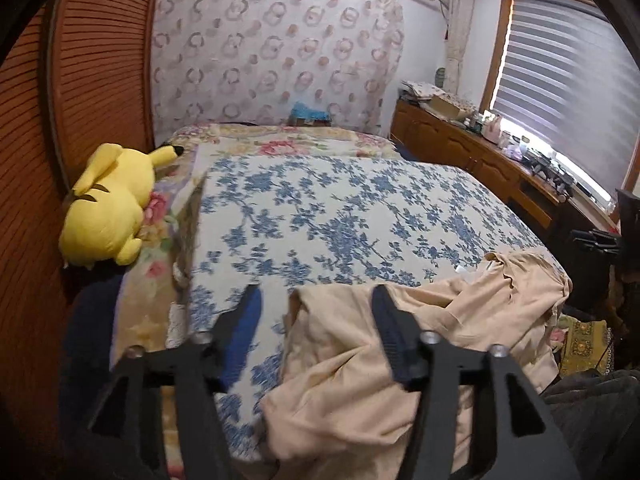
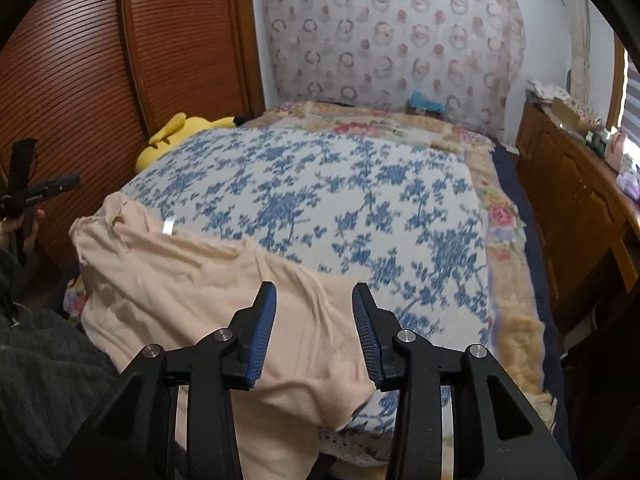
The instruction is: Fold small clothes
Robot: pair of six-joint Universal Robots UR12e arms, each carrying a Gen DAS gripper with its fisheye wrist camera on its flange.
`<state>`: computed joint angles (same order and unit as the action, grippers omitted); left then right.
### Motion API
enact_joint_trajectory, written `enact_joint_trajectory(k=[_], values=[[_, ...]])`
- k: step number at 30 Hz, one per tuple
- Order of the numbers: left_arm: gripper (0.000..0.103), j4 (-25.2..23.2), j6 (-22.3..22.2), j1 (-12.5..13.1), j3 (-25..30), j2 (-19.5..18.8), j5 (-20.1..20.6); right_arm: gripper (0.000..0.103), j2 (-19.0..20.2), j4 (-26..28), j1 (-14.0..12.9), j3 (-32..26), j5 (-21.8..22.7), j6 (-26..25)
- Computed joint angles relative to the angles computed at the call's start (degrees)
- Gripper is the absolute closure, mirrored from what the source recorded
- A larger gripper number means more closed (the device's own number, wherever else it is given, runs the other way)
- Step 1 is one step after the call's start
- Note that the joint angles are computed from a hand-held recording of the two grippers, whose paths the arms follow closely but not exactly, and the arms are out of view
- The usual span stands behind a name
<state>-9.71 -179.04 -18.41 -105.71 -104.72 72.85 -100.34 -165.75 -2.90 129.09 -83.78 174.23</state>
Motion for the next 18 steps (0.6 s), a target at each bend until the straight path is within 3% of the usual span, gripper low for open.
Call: enact_joint_trajectory(k=[4, 11, 18], values=[[0.042, -3.3, 0.8, -0.6, 2.3, -2.2, 0.5, 0.056, 2.3, -0.7, 0.3, -0.8, -0.1, -0.2], [0.042, -8.0, -0.1, -0.6, 5.4, -5.3, 3.1, 0.055, 7.0, -1.4, -0.7, -2.5, -3.0, 3.0], [0.042, -9.8, -0.8, -0.6, 6.6, -6.7, 2.7, 0.055, 9.1, 2.4, -2.1, -3.3, -0.4, 3.0]])
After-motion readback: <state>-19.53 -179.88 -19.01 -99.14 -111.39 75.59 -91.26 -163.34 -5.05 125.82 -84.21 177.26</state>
